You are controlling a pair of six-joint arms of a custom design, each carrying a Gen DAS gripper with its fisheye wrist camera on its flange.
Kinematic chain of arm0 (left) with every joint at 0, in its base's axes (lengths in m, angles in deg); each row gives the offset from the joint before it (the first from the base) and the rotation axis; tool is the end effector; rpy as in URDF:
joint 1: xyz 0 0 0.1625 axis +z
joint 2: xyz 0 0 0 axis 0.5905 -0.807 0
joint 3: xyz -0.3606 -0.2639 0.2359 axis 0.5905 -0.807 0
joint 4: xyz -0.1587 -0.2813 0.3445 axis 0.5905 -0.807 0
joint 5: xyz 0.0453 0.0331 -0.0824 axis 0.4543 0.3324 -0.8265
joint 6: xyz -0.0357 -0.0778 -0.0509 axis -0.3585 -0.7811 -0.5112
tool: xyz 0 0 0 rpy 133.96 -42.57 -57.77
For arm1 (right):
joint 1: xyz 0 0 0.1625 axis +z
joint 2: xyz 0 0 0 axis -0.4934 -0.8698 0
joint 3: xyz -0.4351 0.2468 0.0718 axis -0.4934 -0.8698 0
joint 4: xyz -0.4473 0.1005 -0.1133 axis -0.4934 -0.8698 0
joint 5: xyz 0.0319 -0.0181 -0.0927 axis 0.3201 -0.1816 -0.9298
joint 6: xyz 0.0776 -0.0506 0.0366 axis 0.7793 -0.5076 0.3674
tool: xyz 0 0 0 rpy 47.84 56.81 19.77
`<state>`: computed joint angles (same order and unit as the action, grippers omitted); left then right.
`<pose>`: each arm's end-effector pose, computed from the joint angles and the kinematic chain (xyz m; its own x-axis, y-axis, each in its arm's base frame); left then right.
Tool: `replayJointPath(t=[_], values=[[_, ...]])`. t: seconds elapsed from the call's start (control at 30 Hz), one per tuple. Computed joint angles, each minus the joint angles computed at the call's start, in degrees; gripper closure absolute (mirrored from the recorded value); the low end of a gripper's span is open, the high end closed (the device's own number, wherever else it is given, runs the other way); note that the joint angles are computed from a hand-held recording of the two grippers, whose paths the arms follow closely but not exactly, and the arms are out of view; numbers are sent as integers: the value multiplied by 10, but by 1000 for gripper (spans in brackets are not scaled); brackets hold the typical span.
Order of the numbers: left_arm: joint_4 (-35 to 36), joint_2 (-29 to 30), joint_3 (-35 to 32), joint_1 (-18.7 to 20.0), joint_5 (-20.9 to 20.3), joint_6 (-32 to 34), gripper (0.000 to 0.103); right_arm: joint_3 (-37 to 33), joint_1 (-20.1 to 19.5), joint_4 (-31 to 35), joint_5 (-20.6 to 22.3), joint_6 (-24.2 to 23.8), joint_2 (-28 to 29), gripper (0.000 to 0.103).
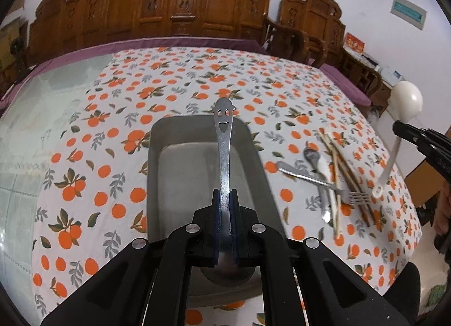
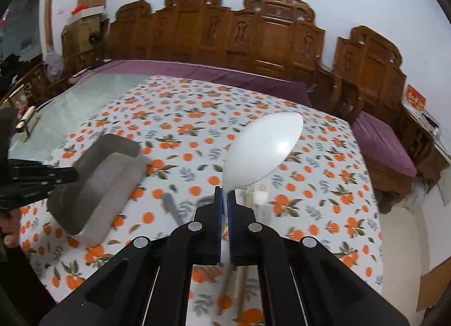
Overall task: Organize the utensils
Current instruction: 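Carry both spoons over the grey tray and open both grippers to drop them in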
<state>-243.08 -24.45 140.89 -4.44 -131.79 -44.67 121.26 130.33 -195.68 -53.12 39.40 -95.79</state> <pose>-0.4106 -0.4576 0.0583 -0.6193 0.6832 -0.3869 0.7650 0.6361 -0.1011 0.1182 -0.3156 0.4137 -0.6360 0.2434 0.7323 -0.4188 0.6882 -0.5925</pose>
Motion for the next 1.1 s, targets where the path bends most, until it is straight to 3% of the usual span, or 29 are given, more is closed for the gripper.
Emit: replayJointPath(t=[0.33,0.77,1.1], values=[[42,24,-21,22,6,-26,98,-11,20,0,31,27,67,99],[-7,-15,-1,3,55,22,97,-40,40,19,67,47,123,99],[-18,-40,-3,13,85,35,96,-74,37,60,110,59,183,99]])
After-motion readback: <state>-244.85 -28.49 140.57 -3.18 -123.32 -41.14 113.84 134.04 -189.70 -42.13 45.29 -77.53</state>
